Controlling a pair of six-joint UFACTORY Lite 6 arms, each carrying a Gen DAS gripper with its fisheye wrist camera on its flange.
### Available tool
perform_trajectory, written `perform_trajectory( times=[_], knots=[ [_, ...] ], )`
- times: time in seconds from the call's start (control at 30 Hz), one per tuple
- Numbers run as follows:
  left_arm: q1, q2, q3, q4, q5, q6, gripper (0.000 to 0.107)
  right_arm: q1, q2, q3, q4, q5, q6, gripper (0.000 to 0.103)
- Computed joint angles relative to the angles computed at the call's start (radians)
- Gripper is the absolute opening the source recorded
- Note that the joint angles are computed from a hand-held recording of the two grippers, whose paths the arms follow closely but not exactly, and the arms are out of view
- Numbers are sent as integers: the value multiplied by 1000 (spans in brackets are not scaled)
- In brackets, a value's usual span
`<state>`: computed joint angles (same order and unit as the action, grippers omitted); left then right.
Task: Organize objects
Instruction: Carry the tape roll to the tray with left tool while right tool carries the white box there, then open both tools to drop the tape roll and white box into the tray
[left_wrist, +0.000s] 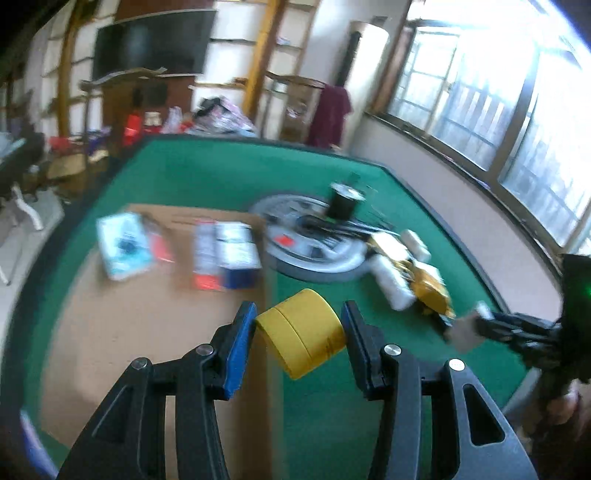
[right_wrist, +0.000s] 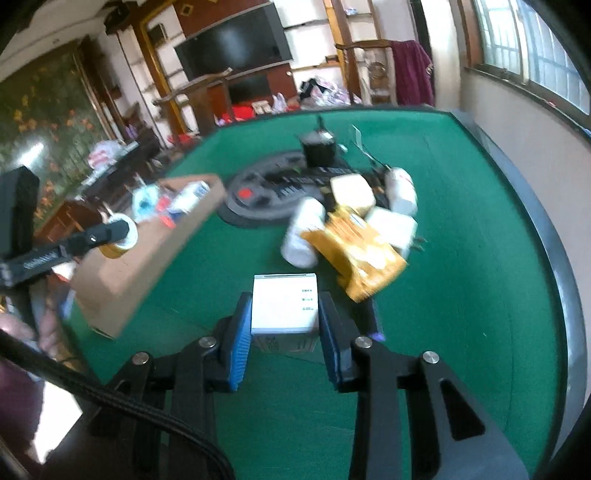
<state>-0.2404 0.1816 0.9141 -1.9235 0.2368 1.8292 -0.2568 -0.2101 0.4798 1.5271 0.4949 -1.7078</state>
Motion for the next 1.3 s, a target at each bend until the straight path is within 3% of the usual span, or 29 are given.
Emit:
perform_trajectory(
  times=[0.2, 0.47, 0.57, 0.73, 0.87, 1.0, 1.17, 1.3],
  knots=[
    [140, 135, 143, 196, -7, -135, 42, 222, 78, 207, -85, 44, 289, 31],
    [193, 462, 426, 447, -21, -387, 42, 584, 531, 643, -51, -106, 480, 32],
    [223, 556, 519, 593, 10, -539, 42, 652, 712, 830, -185, -140, 659, 32],
    [275, 627, 602, 665, 64, -641, 42, 692, 884, 1006, -377, -163, 889, 32],
    [299, 647, 619, 634, 89, -632, 42, 706, 958, 1085, -484, -175, 1012, 32],
    [305, 634, 597, 559, 95, -565, 50, 728, 959, 1085, -571, -211, 1101, 33],
    [313, 645, 616, 610, 113, -658, 55, 742, 916, 1045, -562, -258, 1095, 44],
    [305, 638, 609, 708, 70, -785, 55, 734, 823, 948, -395, -300, 913, 45]
  ],
)
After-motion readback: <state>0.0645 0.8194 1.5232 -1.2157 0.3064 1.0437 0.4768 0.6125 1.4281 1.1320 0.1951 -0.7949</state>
